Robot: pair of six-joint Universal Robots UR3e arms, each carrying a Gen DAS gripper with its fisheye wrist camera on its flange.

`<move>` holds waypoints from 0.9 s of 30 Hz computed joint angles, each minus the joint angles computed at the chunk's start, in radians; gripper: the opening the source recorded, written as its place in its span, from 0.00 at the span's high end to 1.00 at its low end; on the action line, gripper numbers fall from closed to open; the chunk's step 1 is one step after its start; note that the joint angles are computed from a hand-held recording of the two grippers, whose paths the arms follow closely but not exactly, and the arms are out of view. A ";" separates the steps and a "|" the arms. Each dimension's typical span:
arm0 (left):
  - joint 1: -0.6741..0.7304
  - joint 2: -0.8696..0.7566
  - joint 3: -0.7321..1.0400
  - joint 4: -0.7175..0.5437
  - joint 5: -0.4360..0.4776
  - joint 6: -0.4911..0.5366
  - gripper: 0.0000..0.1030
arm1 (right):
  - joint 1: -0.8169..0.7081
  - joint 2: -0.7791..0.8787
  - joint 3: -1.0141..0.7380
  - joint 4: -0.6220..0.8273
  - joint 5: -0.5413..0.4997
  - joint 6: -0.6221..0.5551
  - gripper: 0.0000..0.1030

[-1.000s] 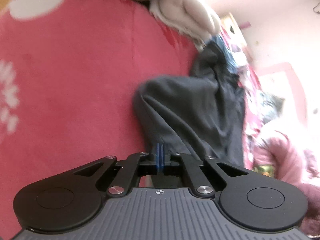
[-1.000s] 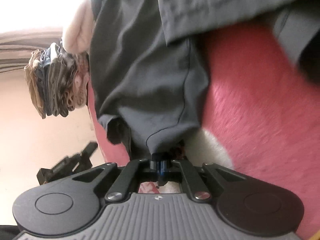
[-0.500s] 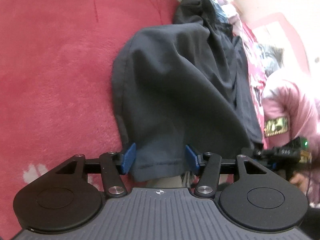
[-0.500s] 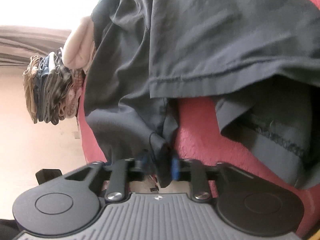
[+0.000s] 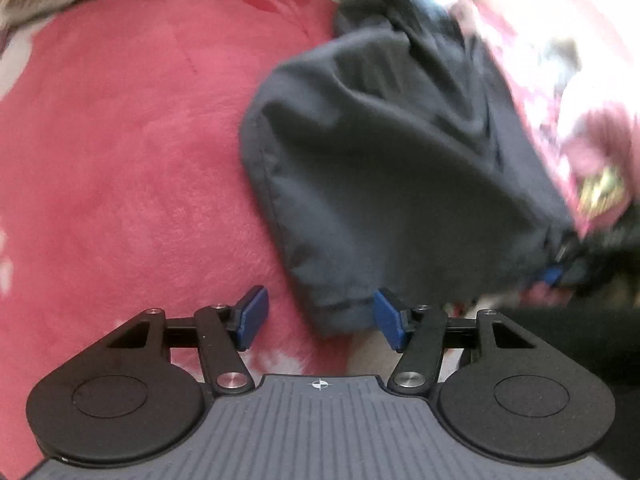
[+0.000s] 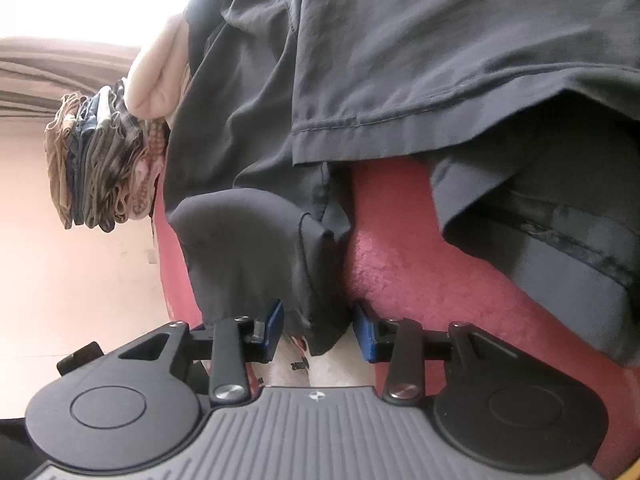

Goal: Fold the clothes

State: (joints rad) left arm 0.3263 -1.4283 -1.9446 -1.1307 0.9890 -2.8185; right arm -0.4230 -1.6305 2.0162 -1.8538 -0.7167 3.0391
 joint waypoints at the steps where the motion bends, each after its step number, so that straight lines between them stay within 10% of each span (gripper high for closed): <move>1: 0.027 0.000 -0.018 0.002 -0.038 -0.025 0.43 | 0.001 0.000 0.007 -0.013 0.001 0.006 0.62; 4: 0.051 -0.013 -0.060 0.061 -0.075 -0.121 0.47 | 0.006 0.006 0.031 -0.061 0.003 0.032 0.68; 12: 0.056 -0.015 -0.069 0.119 -0.113 -0.299 1.00 | -0.009 -0.013 0.054 -0.111 0.023 0.034 0.95; 19: 0.166 0.088 0.180 -0.376 -0.156 -0.036 1.00 | -0.115 -0.076 -0.239 0.626 0.070 -0.316 0.95; 22: 0.146 0.090 0.269 -0.512 -0.077 0.058 1.00 | -0.065 -0.071 -0.274 0.669 -0.042 -0.305 0.95; 27: 0.011 0.013 0.243 -0.391 0.115 0.034 1.00 | 0.045 -0.031 -0.203 0.493 -0.122 -0.181 0.95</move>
State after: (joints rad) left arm 0.3377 -1.4149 -1.7019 -1.5215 1.1043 -2.7845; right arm -0.3775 -1.6610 1.8137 -1.3605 -0.8384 2.8581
